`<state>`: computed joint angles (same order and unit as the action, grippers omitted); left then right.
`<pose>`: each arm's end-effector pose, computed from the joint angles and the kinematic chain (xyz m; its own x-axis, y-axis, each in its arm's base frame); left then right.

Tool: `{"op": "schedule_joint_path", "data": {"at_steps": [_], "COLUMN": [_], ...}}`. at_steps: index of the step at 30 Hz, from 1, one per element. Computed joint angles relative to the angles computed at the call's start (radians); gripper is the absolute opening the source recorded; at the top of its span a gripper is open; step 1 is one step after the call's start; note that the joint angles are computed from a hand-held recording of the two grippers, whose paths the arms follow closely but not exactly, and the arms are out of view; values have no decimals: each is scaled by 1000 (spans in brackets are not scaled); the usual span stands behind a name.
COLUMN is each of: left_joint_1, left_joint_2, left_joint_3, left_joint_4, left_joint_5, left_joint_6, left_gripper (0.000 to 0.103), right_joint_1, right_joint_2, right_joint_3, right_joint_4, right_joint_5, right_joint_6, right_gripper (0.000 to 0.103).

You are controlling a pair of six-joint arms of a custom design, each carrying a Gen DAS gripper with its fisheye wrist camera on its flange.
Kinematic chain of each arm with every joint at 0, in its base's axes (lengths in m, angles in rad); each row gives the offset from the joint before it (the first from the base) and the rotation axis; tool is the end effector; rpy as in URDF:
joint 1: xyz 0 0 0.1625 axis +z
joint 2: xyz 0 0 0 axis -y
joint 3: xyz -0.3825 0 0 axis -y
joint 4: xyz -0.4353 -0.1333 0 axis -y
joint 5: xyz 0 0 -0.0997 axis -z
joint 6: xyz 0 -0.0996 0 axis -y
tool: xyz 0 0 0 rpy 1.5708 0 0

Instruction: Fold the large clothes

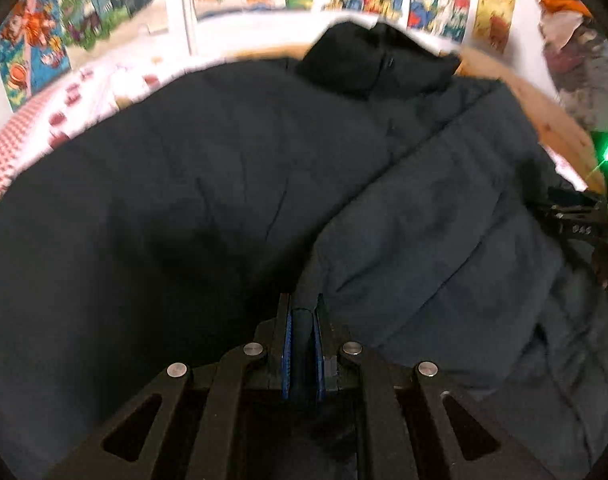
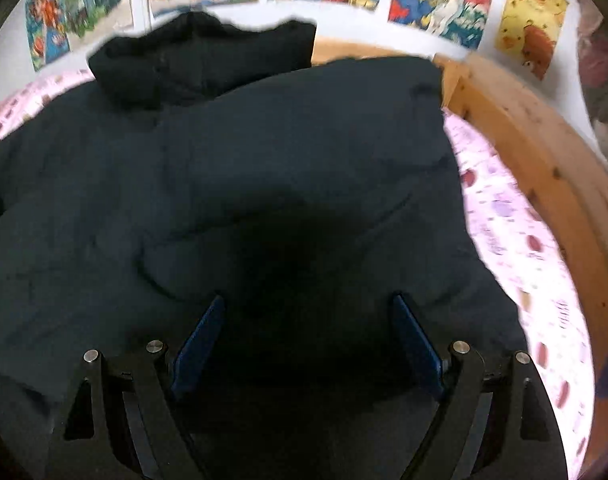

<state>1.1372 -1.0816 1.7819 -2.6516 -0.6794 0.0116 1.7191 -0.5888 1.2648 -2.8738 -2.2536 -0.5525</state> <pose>-0.0727 -0.6588 0.1985 -0.6870 0.0116 -0.7266 0.3981 0.8425 -0.3630 0.1855 -0.7647 0.0985 -0.6369 -0.2062 0.7429 -0.5332 0.8137 -0.2313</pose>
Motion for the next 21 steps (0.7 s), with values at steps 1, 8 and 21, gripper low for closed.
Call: {"op": "schedule_joint_path", "data": {"at_steps": [1,8,21], "left_joint_1": [4,14,-97], "left_joint_2": [10,-13,-382], "left_joint_3": [-7,10,355], "left_joint_4": [8,-27,-318], "left_joint_5": [4,-57,-110], "left_joint_6": [-2,-10,-122], "left_gripper": [9,13,94], "right_joint_1": [0,-2,124], "right_joint_2": [18,41,-174], "right_joint_3": [-17,11,316], "right_joint_4": [4,-99,-187], "right_joint_5": [-7,15,18], "right_joint_6": [-1,-31,-1], "right_gripper": [88,94,96]}}
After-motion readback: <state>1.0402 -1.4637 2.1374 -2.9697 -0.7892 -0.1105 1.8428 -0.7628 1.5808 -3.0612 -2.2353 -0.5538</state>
